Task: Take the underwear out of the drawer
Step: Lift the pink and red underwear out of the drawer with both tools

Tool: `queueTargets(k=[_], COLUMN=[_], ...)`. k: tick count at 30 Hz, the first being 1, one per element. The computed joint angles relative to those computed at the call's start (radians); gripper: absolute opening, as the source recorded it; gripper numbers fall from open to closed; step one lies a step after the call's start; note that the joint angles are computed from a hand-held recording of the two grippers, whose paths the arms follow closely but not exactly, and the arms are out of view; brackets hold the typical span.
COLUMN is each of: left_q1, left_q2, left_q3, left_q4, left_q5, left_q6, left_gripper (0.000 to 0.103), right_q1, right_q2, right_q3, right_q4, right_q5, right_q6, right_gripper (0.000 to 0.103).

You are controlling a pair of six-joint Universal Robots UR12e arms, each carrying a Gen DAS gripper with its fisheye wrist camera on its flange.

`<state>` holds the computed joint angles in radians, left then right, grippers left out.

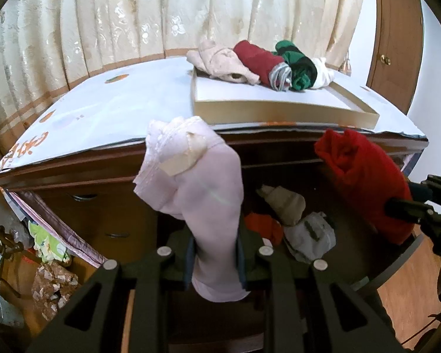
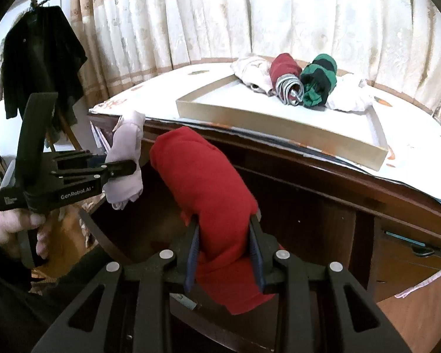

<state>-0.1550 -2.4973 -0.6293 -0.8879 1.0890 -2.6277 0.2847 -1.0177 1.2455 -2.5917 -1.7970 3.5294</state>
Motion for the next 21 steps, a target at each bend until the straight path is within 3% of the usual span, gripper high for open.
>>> queueTargets(k=[21], left_q1=[0.006], left_q2=[-0.004], left_q3=[-0.003], left_q4=[0.111], left_q5=[-0.031], left_q6=[-0.065], left_gripper=[0.021], right_q1=[0.000], right_q2=[-0.012], right_q3=[0.024], right_q4=[-0.094], right_q5=[-0.058], right_q6=[0.008], right_gripper=[0.033])
